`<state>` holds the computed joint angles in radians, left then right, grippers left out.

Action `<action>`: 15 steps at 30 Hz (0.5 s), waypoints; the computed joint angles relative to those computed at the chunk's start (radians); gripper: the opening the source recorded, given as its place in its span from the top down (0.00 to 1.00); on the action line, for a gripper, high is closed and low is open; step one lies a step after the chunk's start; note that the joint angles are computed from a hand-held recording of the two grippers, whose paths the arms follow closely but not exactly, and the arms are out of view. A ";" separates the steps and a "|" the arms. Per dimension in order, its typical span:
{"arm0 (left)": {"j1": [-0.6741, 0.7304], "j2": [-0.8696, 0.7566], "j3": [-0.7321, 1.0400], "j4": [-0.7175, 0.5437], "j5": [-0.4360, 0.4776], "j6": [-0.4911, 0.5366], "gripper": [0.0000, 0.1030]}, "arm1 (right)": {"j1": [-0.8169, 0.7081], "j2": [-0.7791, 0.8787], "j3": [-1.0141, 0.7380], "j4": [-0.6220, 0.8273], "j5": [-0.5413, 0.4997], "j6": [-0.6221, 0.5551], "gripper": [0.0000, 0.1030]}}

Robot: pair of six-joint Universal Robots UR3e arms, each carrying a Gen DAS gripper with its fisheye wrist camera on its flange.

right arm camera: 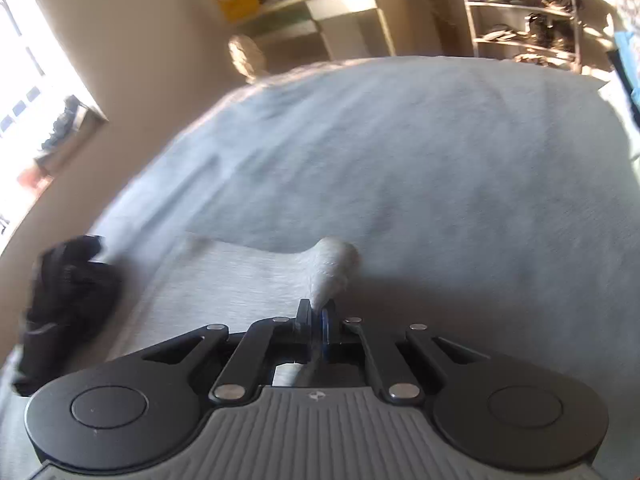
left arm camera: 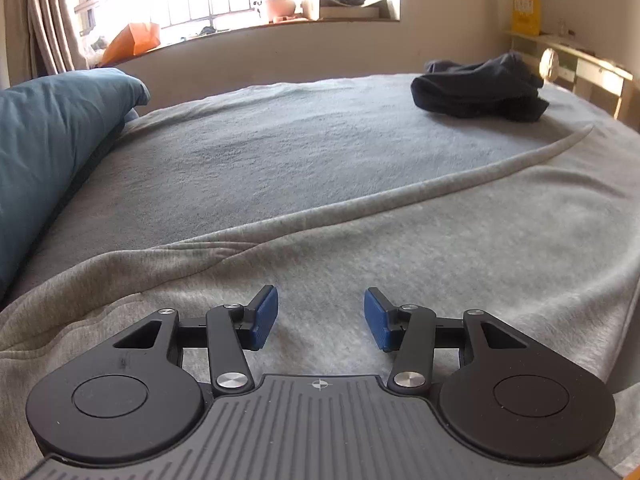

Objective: Fold clothes

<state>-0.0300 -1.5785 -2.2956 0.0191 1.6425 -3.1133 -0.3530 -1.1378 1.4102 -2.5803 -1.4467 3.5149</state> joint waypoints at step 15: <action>-0.029 0.080 -0.032 -0.023 -0.043 -0.014 0.54 | 0.203 -0.004 -0.013 0.033 0.161 -0.348 0.70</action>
